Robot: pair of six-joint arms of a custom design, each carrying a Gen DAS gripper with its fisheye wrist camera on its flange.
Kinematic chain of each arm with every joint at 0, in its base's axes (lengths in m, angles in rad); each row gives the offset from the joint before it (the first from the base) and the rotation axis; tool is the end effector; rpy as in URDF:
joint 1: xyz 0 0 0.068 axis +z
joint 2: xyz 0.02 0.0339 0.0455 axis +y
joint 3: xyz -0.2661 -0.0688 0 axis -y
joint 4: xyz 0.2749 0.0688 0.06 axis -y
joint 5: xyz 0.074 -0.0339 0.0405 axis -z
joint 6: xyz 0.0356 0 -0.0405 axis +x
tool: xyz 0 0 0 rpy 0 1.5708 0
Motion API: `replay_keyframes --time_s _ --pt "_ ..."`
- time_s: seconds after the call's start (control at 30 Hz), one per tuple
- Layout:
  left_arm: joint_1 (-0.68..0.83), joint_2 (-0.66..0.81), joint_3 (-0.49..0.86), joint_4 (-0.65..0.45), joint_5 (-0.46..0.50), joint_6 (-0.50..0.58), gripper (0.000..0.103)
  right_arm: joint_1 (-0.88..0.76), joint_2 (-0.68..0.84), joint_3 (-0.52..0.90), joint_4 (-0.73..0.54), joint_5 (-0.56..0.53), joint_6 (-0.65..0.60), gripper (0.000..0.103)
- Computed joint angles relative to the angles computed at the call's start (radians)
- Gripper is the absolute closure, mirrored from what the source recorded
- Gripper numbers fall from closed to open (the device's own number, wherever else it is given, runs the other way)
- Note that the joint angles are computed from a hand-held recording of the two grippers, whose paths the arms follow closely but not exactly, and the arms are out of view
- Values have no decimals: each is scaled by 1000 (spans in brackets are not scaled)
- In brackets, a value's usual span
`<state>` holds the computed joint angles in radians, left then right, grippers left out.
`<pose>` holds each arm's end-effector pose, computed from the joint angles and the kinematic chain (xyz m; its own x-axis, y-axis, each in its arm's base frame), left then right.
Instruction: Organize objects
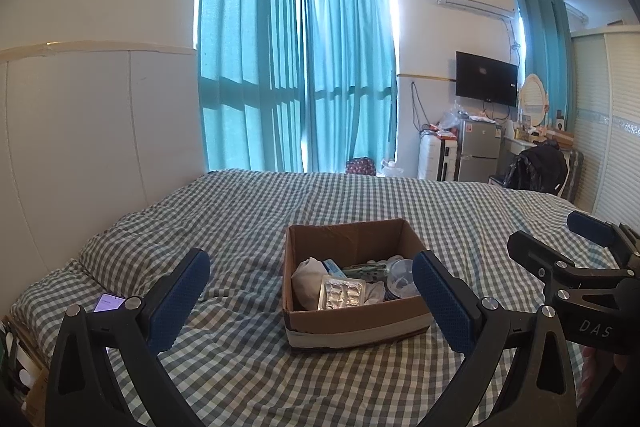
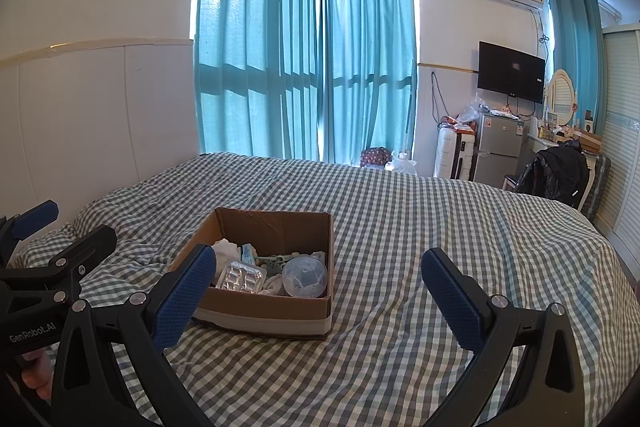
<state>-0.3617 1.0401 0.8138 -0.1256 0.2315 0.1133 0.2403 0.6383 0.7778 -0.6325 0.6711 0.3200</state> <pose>0.2484 -0.1027 0.3023 -0.2586 0.2155 -0.9416 0.5788 0.8150 0.0276 0.1606 0.0166 0.3215 -0.3276 0.1734 -0.9288 0.4727 0.8812 -0.0023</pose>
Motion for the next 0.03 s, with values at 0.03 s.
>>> replay_keyframes --time_s 0.03 --pt "0 0 -1 5 -4 -1 0 0 0 0 0 0 0 0"
